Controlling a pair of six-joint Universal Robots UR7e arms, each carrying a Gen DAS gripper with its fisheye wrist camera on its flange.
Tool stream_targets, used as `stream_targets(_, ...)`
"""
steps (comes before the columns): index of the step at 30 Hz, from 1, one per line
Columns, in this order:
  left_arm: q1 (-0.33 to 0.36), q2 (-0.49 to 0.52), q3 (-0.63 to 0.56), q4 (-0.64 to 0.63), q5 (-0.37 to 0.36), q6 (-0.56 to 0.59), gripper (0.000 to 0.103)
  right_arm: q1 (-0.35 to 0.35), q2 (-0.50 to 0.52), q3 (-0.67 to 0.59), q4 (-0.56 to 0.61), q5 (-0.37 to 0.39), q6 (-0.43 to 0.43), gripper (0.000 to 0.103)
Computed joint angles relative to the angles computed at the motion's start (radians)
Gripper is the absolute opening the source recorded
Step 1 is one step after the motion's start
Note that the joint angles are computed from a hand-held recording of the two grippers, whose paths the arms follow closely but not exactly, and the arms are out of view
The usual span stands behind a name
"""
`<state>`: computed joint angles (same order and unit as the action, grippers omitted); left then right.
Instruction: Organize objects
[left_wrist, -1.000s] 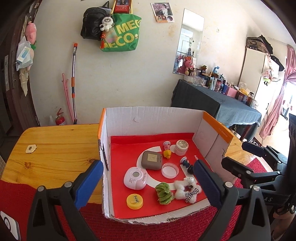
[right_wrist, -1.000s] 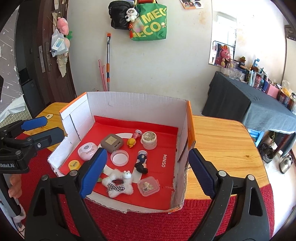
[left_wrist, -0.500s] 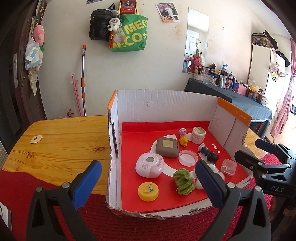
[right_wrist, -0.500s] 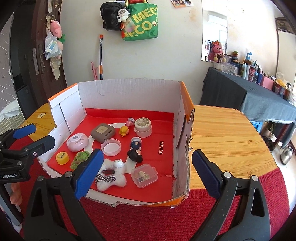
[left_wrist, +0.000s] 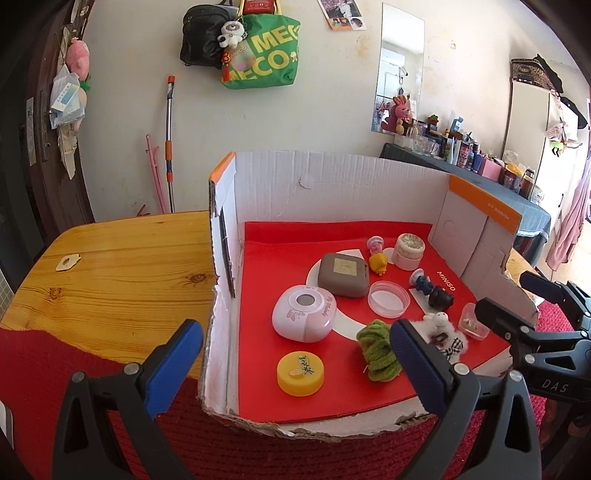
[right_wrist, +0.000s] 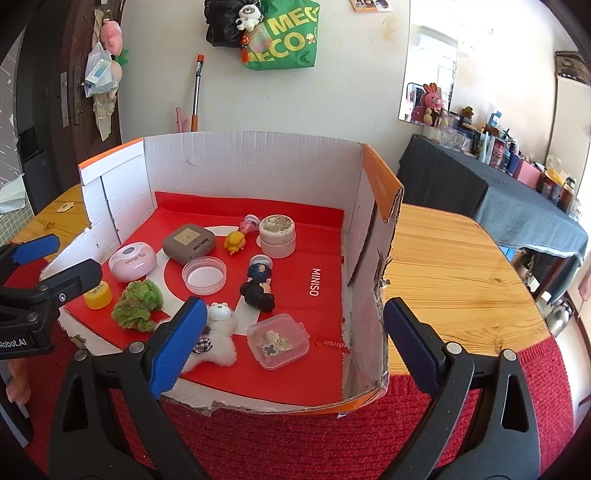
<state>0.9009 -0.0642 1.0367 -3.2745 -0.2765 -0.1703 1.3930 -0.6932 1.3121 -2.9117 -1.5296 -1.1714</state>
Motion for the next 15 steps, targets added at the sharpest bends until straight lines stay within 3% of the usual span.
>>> stream_targets(4, 0.001, -0.008, 0.017, 0.002, -0.005, -0.019, 0.103, -0.002, 0.001, -0.008, 0.012, 0.003, 0.011, 0.098)
stream_targets(15, -0.006, 0.014, -0.007, -0.061, 0.004, 0.058, 0.103, -0.005, 0.005, -0.028, 0.044, 0.007, 0.039, 0.103)
